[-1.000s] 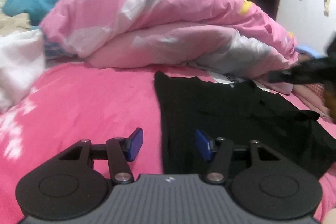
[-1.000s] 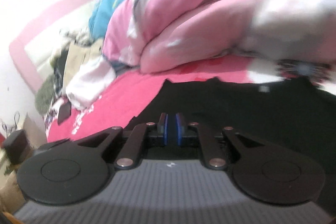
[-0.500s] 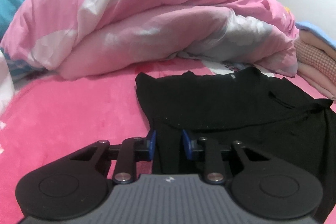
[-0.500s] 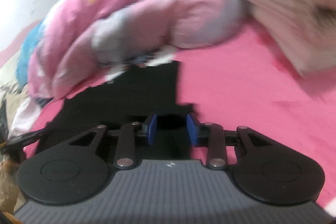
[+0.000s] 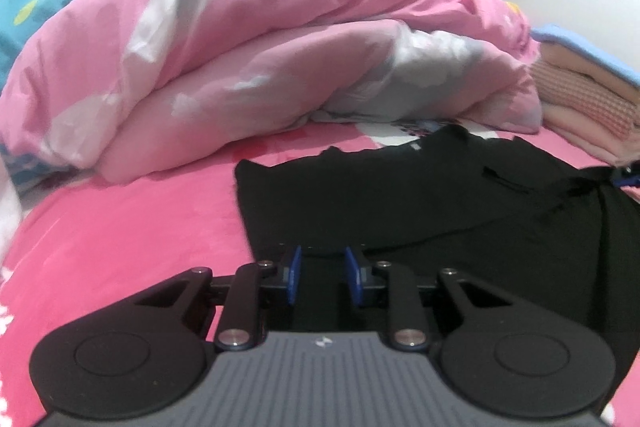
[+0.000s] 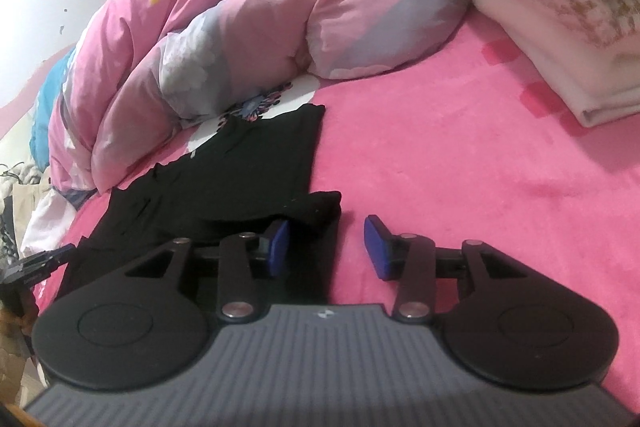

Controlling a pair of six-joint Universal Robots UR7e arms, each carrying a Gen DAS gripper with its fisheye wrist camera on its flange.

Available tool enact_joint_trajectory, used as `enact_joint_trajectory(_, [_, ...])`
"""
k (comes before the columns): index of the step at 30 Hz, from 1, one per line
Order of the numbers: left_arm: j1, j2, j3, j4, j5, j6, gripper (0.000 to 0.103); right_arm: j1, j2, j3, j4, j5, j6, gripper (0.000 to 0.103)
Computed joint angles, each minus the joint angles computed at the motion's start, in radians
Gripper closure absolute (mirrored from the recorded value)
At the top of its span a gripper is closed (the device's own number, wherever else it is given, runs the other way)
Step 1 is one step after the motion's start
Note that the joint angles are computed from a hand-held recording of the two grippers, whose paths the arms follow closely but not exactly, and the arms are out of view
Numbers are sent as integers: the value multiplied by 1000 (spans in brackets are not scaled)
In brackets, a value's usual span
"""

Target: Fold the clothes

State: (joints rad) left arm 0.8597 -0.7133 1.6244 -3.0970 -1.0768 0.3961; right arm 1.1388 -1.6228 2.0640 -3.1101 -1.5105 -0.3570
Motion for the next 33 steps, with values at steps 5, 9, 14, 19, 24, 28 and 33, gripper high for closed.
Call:
enact_joint_trajectory(5, [-1, 12, -10, 12, 3, 28, 77, 2, 0, 2, -5, -4, -2, 63])
enact_joint_trajectory(9, [2, 26, -34, 10, 36, 13, 64, 6, 1, 0, -7, -15, -9, 62])
enact_joint_trajectory(14, [9, 49, -77, 29, 59, 19, 53, 11, 3, 0, -27, -27, -34, 60])
enact_joint_trajectory(19, [11, 61, -90, 50, 42, 61, 91, 30, 7, 6, -62, -64, -100, 57])
enact_joint_trajectory(24, [6, 65, -82, 32, 50, 101, 100, 59, 19, -2, -65, -88, -246, 50])
enact_joint_trajectory(28, [1, 68, -78, 7, 69, 119, 101, 79, 35, -23, -29, -94, -362, 35])
enact_joint_trajectory(33, [-4, 72, -76, -53, 95, 120, 101, 104, 81, -86, 68, -156, -452, 44])
